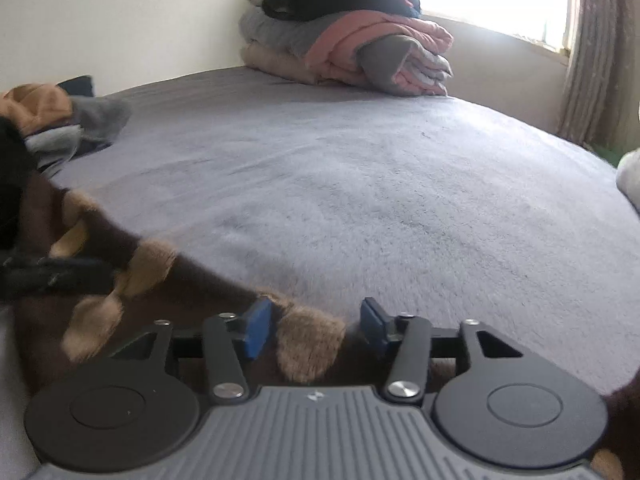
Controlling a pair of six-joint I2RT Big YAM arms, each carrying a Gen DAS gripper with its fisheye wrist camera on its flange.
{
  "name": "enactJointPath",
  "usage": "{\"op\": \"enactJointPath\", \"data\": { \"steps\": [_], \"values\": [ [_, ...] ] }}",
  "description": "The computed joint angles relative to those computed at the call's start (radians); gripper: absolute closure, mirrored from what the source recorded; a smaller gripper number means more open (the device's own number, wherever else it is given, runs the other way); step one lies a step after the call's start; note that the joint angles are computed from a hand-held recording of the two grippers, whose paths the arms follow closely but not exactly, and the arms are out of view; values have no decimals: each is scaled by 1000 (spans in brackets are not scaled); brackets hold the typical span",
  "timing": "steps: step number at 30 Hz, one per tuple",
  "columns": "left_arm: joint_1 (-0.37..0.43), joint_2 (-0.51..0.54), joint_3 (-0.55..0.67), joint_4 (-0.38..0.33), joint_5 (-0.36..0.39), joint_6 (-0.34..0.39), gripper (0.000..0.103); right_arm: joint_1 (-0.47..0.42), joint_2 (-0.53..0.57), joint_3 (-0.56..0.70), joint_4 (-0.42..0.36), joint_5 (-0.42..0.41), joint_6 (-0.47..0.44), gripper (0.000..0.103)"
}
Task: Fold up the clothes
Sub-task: 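Swing the sweater up and lay it flat on the bed with both grippers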
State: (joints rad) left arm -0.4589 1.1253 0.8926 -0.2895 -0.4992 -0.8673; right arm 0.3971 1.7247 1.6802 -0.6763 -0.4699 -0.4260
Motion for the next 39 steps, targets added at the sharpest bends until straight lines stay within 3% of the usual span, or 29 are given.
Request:
{"op": "enactJointPath", "data": {
  "steps": [4,7,10,12,15,18,22,27,33,39],
  "values": [
    [5,-12,-23,33,10,-13,64,-9,-41,-15,0,25,20,50],
    [-4,-6,-12,37,-2,-20,62,-52,-122,-68,-28,7,-19,50],
    [-16,-1,-8,43,-16,-8,55,-109,-196,-115,-84,-14,-94,50],
    [-31,10,9,26,-38,-4,45,-152,-243,-151,-99,-14,-134,50],
    [-71,45,56,-26,-108,-27,31,-218,-286,-170,-130,-32,-138,50],
    [-133,108,155,-180,-206,-47,22,-285,-316,-174,-166,-58,-127,50],
    [-205,173,261,-337,-251,-75,21,-365,-372,-198,-186,-103,-147,49],
    [-293,222,358,-376,-245,-127,21,-457,-419,-223,-221,-142,-176,48],
    [-375,341,536,-408,-207,-67,21,-550,-447,-261,-256,-160,-243,47],
    [-421,471,691,-440,-175,-75,19,-621,-431,-265,-281,-203,-265,46]
  ]
}}
